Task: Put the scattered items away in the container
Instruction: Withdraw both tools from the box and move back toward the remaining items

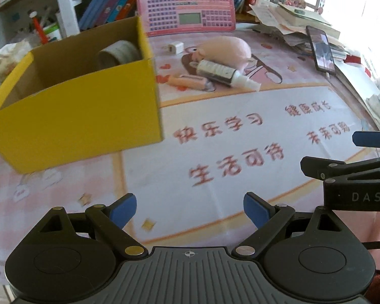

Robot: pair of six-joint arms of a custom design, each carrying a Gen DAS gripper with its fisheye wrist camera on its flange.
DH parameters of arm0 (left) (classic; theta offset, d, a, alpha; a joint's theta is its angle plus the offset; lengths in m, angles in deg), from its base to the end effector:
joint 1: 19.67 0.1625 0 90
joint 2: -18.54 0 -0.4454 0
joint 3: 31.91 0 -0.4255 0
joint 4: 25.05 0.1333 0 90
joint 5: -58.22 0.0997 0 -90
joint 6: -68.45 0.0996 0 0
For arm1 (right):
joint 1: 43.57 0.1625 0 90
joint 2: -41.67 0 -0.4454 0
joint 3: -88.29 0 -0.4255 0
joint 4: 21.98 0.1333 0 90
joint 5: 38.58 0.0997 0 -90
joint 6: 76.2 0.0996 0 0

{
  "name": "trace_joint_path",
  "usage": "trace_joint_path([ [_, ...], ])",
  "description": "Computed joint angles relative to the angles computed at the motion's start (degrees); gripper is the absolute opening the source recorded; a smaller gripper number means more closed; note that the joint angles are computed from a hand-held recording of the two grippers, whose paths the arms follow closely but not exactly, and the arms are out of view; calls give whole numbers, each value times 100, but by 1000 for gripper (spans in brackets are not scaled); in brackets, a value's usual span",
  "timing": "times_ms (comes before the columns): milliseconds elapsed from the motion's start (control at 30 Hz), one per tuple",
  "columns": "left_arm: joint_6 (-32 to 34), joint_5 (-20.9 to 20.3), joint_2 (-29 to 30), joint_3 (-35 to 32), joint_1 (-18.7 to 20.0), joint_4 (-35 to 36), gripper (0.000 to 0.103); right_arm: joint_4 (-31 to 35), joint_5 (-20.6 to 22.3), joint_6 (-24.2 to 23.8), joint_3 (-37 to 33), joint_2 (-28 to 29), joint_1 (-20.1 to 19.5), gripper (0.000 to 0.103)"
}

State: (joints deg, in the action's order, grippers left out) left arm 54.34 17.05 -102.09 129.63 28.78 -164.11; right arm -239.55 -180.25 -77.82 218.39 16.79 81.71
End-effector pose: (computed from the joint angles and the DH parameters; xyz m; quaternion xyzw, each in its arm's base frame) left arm 0.0215 -0.2898 0.2163 0.1869 0.8893 -0.2497 0.3344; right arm 0.2807 -0.3012 -0.0799 0.1993 -0.8643 0.2907 0.3587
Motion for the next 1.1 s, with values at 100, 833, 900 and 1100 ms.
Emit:
trace_joint_path([
  [100,122,-19,804,-34,-23,-824,94,-385,77,-421,31,-72,-256,98],
  [833,1285,647,4783,-1045,121,-5245,92,-922,2258,-2272,-288,-869,-1863,95],
  [900,1471,679,5096,-1201,212,-5636,91,-817,2417,-2362,-376,-900,-1934,94],
  [1100,1924,569,5754,-1653,521,-6331,71,-351,2894,-2650,-723,-985,-2132,84],
])
